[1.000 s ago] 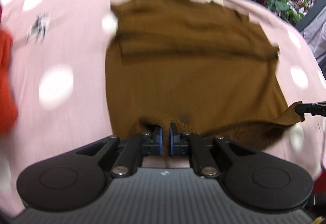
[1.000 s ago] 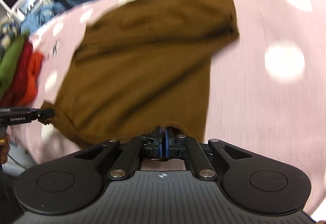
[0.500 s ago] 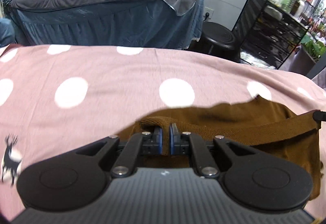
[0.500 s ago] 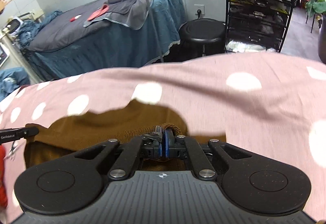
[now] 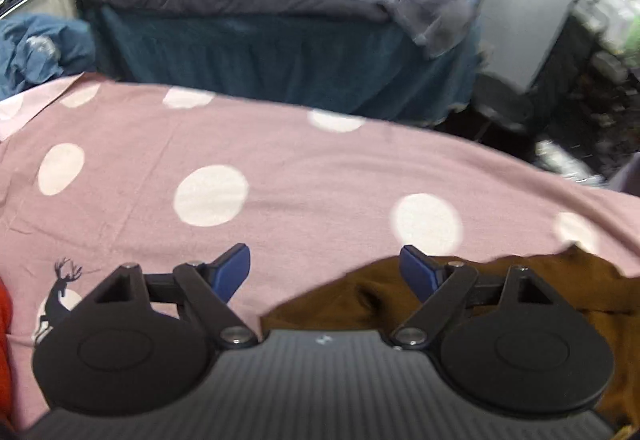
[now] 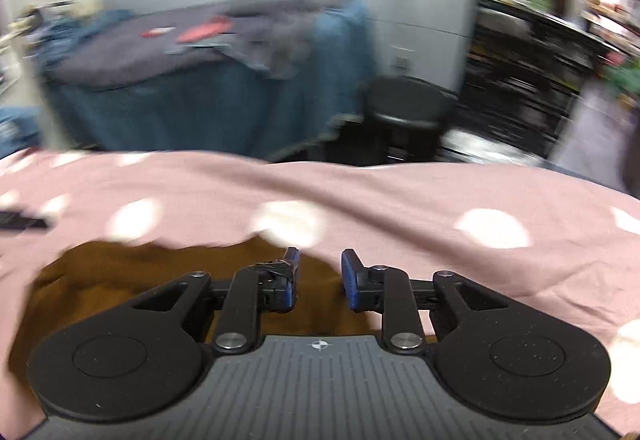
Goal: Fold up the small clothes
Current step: 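Lay the folded hem down and open both grippers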
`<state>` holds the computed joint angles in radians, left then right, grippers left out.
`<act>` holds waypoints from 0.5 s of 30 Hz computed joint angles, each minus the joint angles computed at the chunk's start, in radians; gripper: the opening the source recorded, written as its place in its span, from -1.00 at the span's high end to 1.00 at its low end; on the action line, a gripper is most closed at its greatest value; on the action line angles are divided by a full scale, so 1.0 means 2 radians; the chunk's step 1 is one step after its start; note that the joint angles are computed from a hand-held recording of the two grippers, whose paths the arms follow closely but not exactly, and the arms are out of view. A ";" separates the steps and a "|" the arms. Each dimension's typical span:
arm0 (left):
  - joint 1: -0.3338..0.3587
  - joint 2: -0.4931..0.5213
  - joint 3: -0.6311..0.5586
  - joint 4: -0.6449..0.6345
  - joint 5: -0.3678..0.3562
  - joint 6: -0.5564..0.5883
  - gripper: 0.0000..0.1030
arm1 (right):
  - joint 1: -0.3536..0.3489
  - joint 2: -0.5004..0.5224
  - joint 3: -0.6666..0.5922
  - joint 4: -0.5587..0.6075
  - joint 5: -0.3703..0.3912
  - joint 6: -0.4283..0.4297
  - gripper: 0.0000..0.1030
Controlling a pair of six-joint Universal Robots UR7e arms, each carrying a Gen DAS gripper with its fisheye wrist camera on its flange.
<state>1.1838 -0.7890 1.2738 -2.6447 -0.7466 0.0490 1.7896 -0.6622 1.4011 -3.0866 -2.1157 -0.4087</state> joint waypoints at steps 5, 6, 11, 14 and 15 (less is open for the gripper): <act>-0.015 -0.023 0.063 0.026 -0.037 0.050 -0.42 | -0.002 -0.020 0.039 0.072 0.037 -0.013 0.57; -0.016 -0.017 0.063 0.040 -0.036 0.055 -0.37 | -0.002 -0.012 0.035 0.075 0.023 -0.011 0.58; -0.010 0.052 0.002 0.082 0.005 0.059 -0.33 | -0.008 0.035 -0.023 0.087 -0.031 -0.015 0.58; -0.003 0.106 -0.083 0.085 0.036 0.084 -0.42 | -0.012 0.067 -0.089 0.111 -0.044 -0.036 0.59; -0.004 0.124 -0.114 0.076 0.060 0.093 -0.42 | -0.012 0.081 -0.117 0.118 -0.050 -0.041 0.60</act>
